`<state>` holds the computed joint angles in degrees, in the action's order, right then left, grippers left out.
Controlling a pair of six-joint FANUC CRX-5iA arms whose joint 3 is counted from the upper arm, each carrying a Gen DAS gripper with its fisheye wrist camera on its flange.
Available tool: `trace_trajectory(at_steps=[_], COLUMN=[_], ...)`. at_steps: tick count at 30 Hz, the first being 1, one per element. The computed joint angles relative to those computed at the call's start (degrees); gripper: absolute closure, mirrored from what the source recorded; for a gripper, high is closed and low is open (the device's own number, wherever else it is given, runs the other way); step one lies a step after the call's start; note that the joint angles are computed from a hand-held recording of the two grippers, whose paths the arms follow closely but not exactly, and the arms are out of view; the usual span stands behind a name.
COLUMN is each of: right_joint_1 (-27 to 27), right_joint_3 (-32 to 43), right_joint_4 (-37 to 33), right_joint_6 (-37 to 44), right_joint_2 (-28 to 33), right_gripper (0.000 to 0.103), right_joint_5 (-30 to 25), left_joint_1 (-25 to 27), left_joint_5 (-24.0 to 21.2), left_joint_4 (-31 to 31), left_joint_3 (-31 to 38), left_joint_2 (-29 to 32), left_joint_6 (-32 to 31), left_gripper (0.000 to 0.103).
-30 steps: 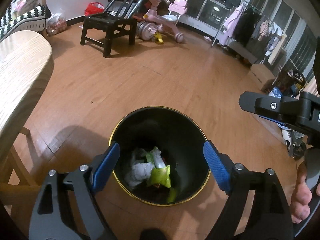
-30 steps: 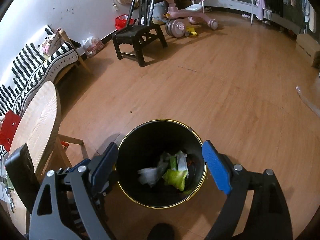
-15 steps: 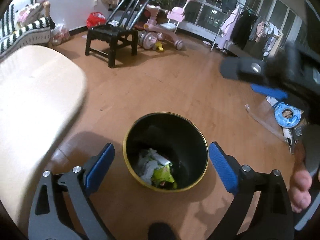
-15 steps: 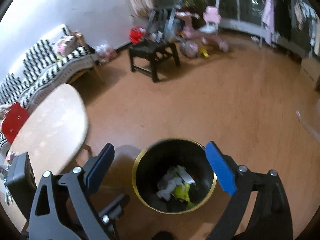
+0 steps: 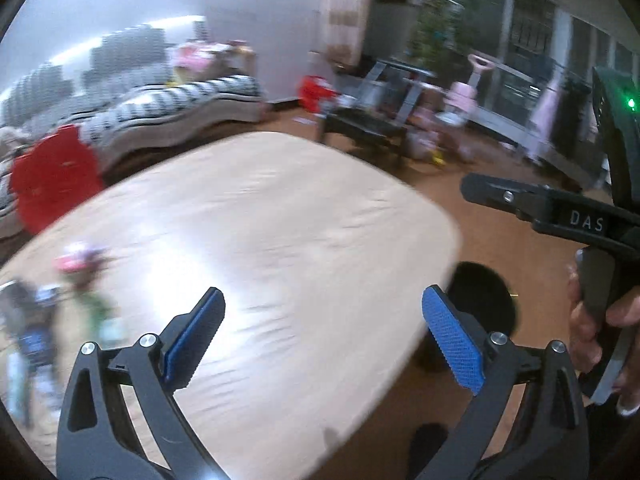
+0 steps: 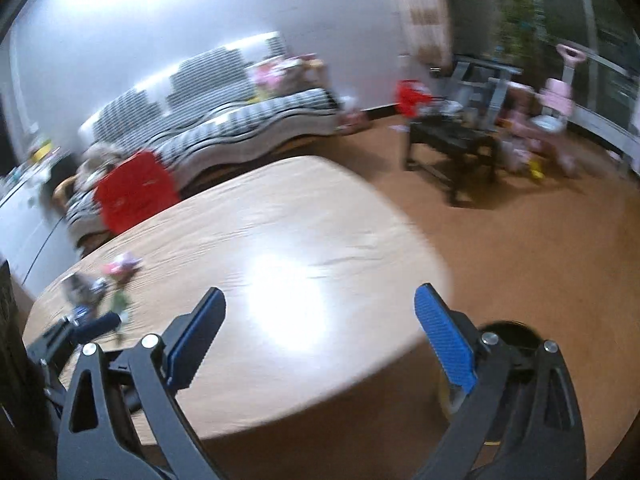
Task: Collect trash
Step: 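Return both open tools to the trash on the table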
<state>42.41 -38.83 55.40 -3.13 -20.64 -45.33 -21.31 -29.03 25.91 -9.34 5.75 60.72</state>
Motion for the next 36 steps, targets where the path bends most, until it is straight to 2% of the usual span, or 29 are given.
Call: trace_trajectory(at_steps=[2,10,15,19,26,31,36], right_joint_1=[1.43,6.25,8.39,9.09,9.11,9.06,8.65], right_joint_3=[3.92,20.12,28.15,32.67,40.31,45.56,49.12], right_joint_4=[0.16,-1.75,-5.63,-8.73,-15.15,-18.89,-22.15], right_joint_6=[1.31,7.58,12.93,17.56,25.38,30.44,34.34], right_joint_2=[4.81,22.10,30.15,34.49,41.36,46.13,49.22], right_gripper=[0.011,0.011,0.011,0.011,0.011,0.011,0.011], right_joint_5=[2.36,8.59,9.82,9.50,7.36,4.49,2.12], left_joint_1=[3.57,19.10,26.50,31.38,34.32,33.90,33.25], left_joint_5=[-0.73,-1.62,-1.55,-2.23,-2.75,-2.75,-5.50], left_joint_4=[-1.92,-2.91,-4.29,-1.85,-3.72,-6.49,-7.64], left_joint_3=[-1.27,-9.53,-11.37,-12.38,-10.26,-8.09,-4.88], left_joint_2=[-2.37,-11.68,-13.39,-12.20,-6.77,-2.91,0.59], left_joint_6=[1.60,0.26,-0.85,-4.26,-4.71,-3.86,-3.45], left_gripper=[0.007,0.007,0.007,0.007,0.007,0.007,0.007])
